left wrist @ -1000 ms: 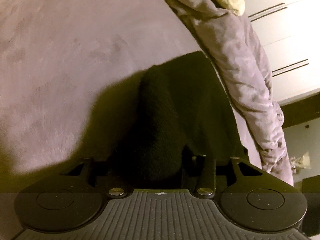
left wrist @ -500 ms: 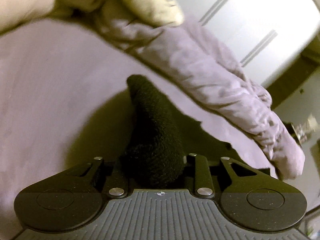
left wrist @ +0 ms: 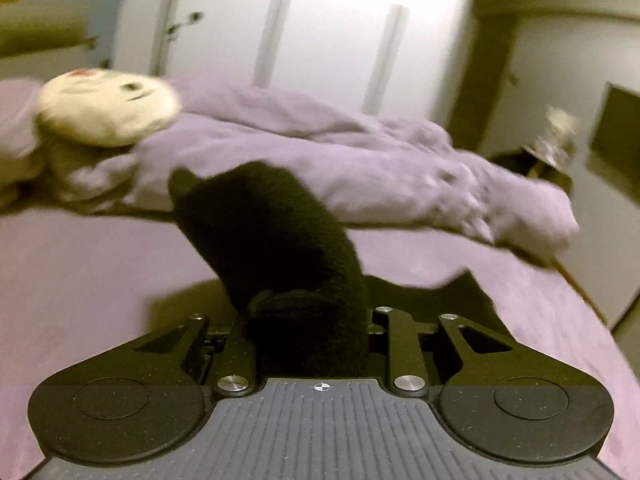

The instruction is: Fold small clothes

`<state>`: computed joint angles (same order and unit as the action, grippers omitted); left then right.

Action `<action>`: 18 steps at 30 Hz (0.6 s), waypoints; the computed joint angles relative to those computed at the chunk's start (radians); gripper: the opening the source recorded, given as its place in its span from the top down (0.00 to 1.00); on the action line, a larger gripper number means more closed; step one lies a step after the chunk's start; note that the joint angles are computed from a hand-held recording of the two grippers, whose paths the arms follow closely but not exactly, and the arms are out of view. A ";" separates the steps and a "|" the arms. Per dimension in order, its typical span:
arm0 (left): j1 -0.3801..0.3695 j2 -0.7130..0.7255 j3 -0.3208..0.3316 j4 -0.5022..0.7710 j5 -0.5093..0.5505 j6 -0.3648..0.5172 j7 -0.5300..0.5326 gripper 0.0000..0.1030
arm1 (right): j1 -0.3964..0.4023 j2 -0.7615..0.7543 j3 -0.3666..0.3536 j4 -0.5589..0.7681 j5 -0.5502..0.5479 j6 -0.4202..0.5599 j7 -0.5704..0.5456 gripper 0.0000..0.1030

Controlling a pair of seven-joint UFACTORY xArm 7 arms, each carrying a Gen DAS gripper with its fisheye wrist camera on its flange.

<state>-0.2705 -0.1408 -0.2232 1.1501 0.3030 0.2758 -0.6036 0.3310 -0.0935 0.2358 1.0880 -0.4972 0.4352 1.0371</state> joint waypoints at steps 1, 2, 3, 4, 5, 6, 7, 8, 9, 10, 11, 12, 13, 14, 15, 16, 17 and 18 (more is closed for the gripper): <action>-0.008 0.017 -0.022 0.018 0.029 0.010 -0.005 0.73 | -0.001 -0.021 -0.012 -0.030 0.035 -0.046 -0.001 0.73; -0.017 0.030 -0.040 0.026 0.067 0.013 -0.013 0.73 | 0.000 -0.053 -0.029 -0.080 0.101 -0.114 -0.013 0.73; -0.027 0.046 -0.059 0.035 0.120 0.016 -0.032 0.73 | 0.003 -0.093 -0.050 -0.137 0.171 -0.175 -0.018 0.73; -0.042 0.059 -0.068 0.036 0.153 0.011 -0.047 0.73 | -0.019 -0.138 -0.043 -0.191 0.200 -0.219 0.016 0.73; -0.062 0.073 -0.070 0.037 0.157 0.007 -0.049 0.72 | -0.060 -0.198 -0.024 -0.253 0.199 -0.254 0.067 0.73; -0.082 0.088 -0.069 0.035 0.155 0.003 -0.049 0.72 | -0.078 -0.243 -0.017 -0.296 0.210 -0.266 0.076 0.73; -0.101 0.104 -0.069 0.034 0.162 0.005 -0.053 0.72 | -0.077 -0.292 -0.029 -0.340 0.236 -0.273 0.057 0.73; -0.121 0.123 -0.068 0.035 0.178 0.018 -0.056 0.72 | -0.080 -0.330 -0.034 -0.370 0.254 -0.273 0.043 0.73; -0.143 0.141 -0.067 0.037 0.198 0.035 -0.058 0.71 | -0.077 -0.370 -0.044 -0.397 0.274 -0.259 0.023 0.73; -0.163 0.160 -0.063 0.036 0.200 0.054 -0.044 0.69 | -0.071 -0.403 -0.055 -0.413 0.296 -0.232 0.003 0.71; -0.184 0.173 -0.057 0.040 0.224 0.083 -0.061 0.64 | -0.069 -0.426 -0.062 -0.423 0.316 -0.210 -0.013 0.64; -0.204 0.179 -0.046 0.040 0.284 0.108 -0.112 0.57 | -0.077 -0.448 -0.060 -0.428 0.330 -0.182 -0.024 0.61; -0.219 0.172 -0.036 0.028 0.343 0.112 -0.156 0.56 | -0.093 -0.468 -0.052 -0.428 0.336 -0.153 -0.034 0.58; -0.227 0.156 -0.028 0.011 0.368 0.105 -0.178 0.51 | -0.104 -0.478 -0.045 -0.420 0.342 -0.124 -0.051 0.58; -0.227 0.127 -0.025 -0.018 0.351 0.089 -0.172 0.41 | -0.112 -0.488 -0.042 -0.414 0.350 -0.100 -0.069 0.58; -0.224 0.095 -0.022 -0.048 0.293 0.073 -0.143 0.37 | -0.120 -0.496 -0.037 -0.405 0.360 -0.079 -0.083 0.58; -0.221 0.059 -0.021 -0.080 0.225 0.060 -0.117 0.31 | -0.119 -0.499 -0.044 -0.399 0.377 -0.081 -0.103 0.57; -0.216 0.015 -0.021 -0.119 0.172 0.050 -0.105 0.26 | -0.108 -0.500 -0.056 -0.399 0.401 -0.110 -0.122 0.55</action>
